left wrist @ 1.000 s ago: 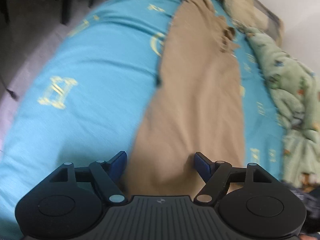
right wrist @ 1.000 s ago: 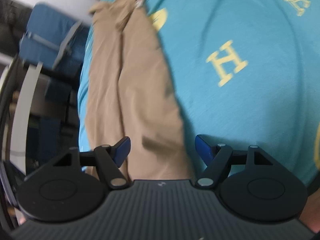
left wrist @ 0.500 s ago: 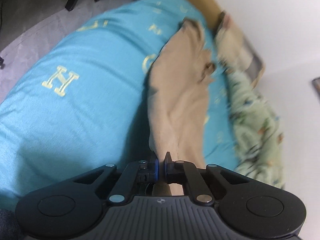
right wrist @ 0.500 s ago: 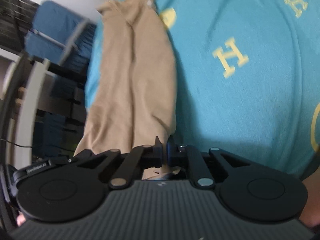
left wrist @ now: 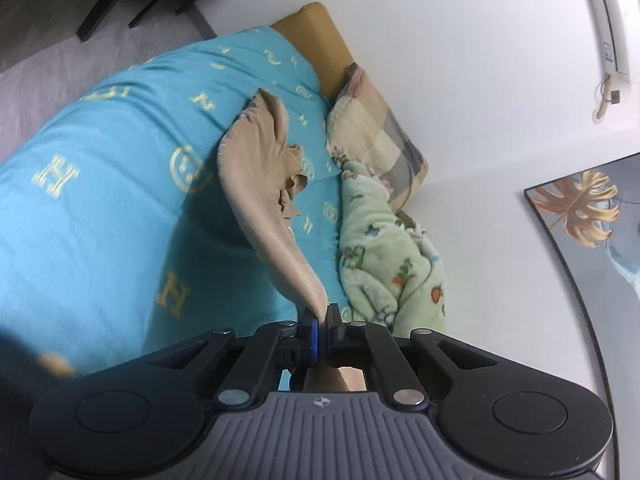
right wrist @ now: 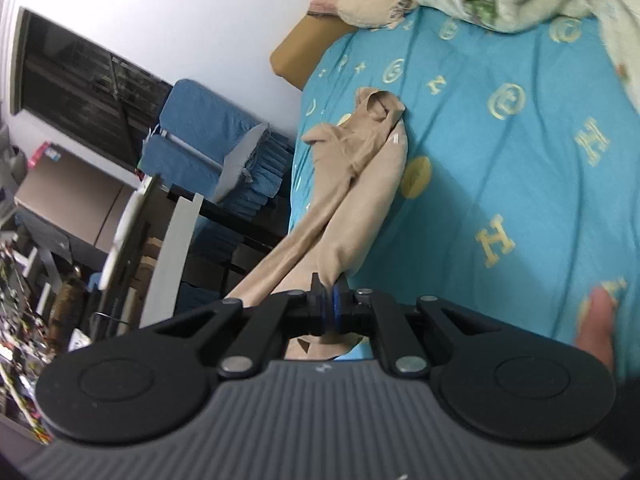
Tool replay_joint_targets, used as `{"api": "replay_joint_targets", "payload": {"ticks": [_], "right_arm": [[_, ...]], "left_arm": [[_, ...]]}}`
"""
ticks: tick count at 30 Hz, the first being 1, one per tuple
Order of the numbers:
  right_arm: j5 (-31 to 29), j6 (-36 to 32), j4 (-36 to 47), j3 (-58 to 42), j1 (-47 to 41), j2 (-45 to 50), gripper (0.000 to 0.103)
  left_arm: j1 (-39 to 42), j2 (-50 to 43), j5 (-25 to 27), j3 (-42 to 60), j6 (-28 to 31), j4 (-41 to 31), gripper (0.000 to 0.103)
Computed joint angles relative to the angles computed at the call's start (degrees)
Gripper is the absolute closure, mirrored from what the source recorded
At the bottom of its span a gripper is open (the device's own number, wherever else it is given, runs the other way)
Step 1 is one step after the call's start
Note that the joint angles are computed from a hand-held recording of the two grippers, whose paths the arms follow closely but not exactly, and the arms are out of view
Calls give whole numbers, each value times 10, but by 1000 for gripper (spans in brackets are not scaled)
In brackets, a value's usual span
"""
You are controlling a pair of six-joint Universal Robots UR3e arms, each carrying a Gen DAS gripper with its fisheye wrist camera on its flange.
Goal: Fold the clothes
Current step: 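Fold the held hem over toward the collar and open the left gripper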
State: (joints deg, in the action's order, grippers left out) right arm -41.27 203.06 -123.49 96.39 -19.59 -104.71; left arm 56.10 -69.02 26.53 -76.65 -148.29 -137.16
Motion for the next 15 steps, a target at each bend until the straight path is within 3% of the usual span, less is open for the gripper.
{"api": "replay_joint_targets", "payload": {"ticks": [2,4,10,12,15], "right_arm": [[4,-5,20,25,-16,-33,96],[7,-11,47,46,-33,-67,96],[-38,96,-119,12,24,76,96],[-71,121,-166,-48,56,152,96],[-113,156,-201,-159,91,267,96]], "left_arm": [[9,15,16,2,26,-40,99],[-5,27,22,-39,-1,16,99],[-152,-77,61,-114,-304,507,99],[-197,-142,89,-97,-382,649,99],[-245,-253,114,-45,-467,806,99]]}}
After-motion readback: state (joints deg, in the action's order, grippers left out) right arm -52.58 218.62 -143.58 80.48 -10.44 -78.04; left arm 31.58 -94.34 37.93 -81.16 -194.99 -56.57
